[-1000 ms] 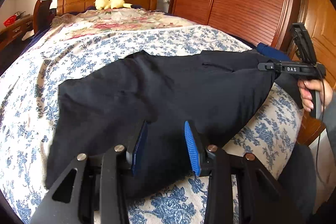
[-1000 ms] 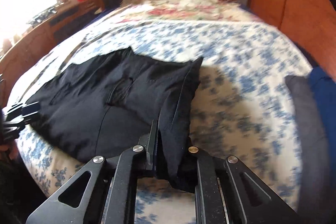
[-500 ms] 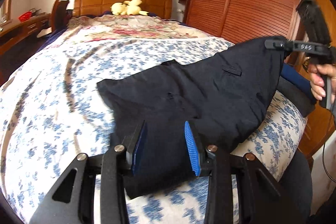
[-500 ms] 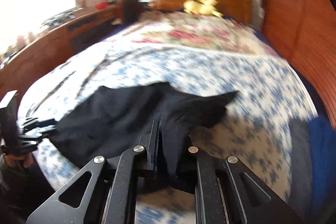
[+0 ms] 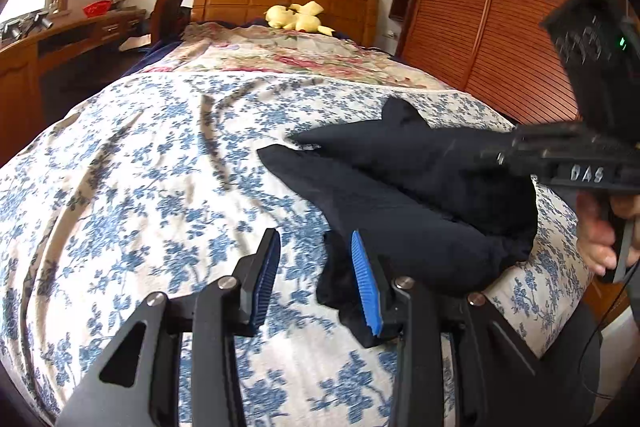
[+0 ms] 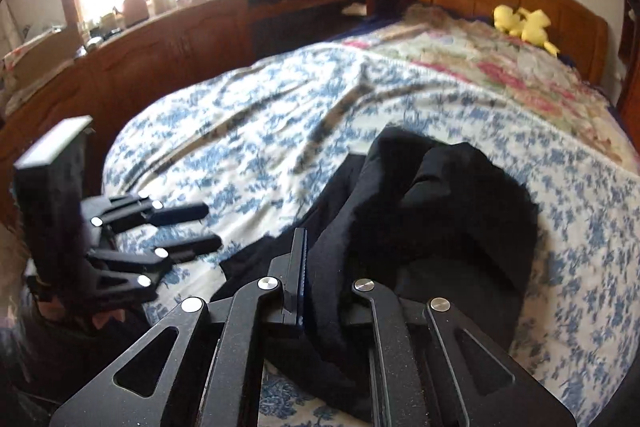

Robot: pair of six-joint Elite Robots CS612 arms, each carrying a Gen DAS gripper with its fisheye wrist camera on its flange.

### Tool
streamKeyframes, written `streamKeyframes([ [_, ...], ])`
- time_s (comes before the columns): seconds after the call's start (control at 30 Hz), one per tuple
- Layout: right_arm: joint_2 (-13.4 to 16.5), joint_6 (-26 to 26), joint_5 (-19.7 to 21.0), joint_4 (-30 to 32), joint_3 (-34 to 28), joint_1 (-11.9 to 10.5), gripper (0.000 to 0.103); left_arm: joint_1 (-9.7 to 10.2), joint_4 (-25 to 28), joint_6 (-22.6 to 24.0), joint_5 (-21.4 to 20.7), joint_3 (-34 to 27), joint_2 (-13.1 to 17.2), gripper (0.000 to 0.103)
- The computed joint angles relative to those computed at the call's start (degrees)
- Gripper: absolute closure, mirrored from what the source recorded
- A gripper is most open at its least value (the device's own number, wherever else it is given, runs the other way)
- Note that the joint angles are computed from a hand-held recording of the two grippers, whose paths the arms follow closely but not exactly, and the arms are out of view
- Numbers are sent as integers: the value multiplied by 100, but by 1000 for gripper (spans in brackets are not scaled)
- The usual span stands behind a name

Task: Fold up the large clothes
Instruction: 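Lift the gripped coat edge and fold it over the bundle with the right gripper, then open the right gripper and release the folded coat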

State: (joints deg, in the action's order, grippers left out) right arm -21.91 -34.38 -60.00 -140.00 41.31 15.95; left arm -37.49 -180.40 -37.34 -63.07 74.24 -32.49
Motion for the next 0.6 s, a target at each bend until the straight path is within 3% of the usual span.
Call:
streamKeyframes([
  [0.07, 12, 15, 178, 199, -44, -33, 85, 7, -39, -15, 15, 45, -16, 68],
  [0.1, -23, 26, 268, 219, -1, -42, 73, 9, -58, -20, 12, 50, -14, 68],
  [0.17, -134, 96, 285, -105, 188, -64, 54, 3, -93, 8, 5, 44, -3, 68],
  [0.2, -202, 148, 309, -353, 304, -85, 52, -1, -93, 33, 1, 19, 9, 68],
  [0.4, -329, 393, 193, -893, 429, -243, 52, -34, -179, 279, -43, -136, 81, 68],
  [0.57, -146, 799, -457, -1054, 241, -375, 52, -60, -242, 376, -40, -208, 103, 68],
  [0.6, -79, 817, -624, -952, 175, -389, 56, -66, -247, 376, -30, -206, 98, 68],
])
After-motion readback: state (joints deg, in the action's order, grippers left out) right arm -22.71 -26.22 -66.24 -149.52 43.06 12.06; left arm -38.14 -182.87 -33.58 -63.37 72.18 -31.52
